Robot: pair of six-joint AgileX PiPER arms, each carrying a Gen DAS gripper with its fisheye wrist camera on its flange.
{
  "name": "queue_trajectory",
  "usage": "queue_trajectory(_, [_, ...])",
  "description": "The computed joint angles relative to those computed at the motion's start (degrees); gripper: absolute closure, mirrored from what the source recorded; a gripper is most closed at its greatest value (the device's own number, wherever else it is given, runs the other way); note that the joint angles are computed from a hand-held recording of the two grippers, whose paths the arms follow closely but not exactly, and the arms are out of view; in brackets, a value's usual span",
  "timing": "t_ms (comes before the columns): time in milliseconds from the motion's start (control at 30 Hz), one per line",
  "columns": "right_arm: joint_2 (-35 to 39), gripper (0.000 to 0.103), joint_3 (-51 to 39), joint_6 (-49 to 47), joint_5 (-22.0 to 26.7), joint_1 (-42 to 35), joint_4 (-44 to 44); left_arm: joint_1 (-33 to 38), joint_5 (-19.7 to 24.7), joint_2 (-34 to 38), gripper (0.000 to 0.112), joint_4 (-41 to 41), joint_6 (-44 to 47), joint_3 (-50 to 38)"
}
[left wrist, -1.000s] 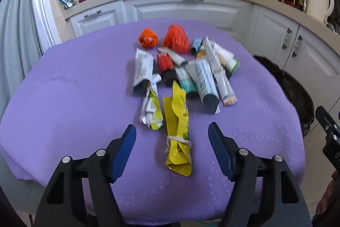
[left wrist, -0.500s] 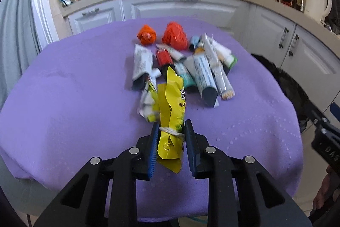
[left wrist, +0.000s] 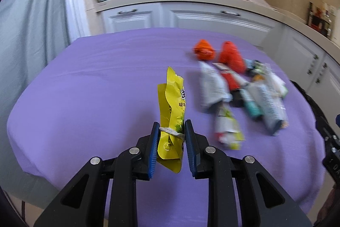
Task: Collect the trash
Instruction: 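Grasp a white tube with the right gripper while the left gripper holds the wrapper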
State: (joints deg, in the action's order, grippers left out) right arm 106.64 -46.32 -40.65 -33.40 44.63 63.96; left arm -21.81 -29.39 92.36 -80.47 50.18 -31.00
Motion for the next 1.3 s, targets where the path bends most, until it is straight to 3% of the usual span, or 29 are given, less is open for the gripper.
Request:
queue_trajectory(467, [7.4,0.025,-13.02,-13.28,3.9,5.13,8.14,16.15,2.67,-1.58,0.087,12.84,-7.09,5.63])
queue_trajectory(667, [9.93,0.053,-16.51,-19.05,7.79,4.56,13.03,17.46,4.19,-1.52,0.087,17.97,-11.94,7.1])
queue_trajectory(733, [10.23,0.077,-16.72,-19.4,8.56,4.57,13.46,17.71,4.53,-1.43,0.087,19.7,-13.54,7.43])
queue_trajectory(800, [10.11,0.091,-16.19,-18.04,8.87,4.54,12.39,17.51,4.65,-1.52,0.087,20.02,-14.08,7.59])
queue_trajectory(933, [9.45,0.098,-14.68,-14.69,7.5,5.05,9.2,16.89,4.23,-1.68,0.087,20.32,-14.49,8.01])
queue_trajectory(1300, [3.59,0.099,-8.05,-4.54,1.14,5.85,-0.89,12.22,2.57,-5.67,0.087,15.9,-11.38,9.0])
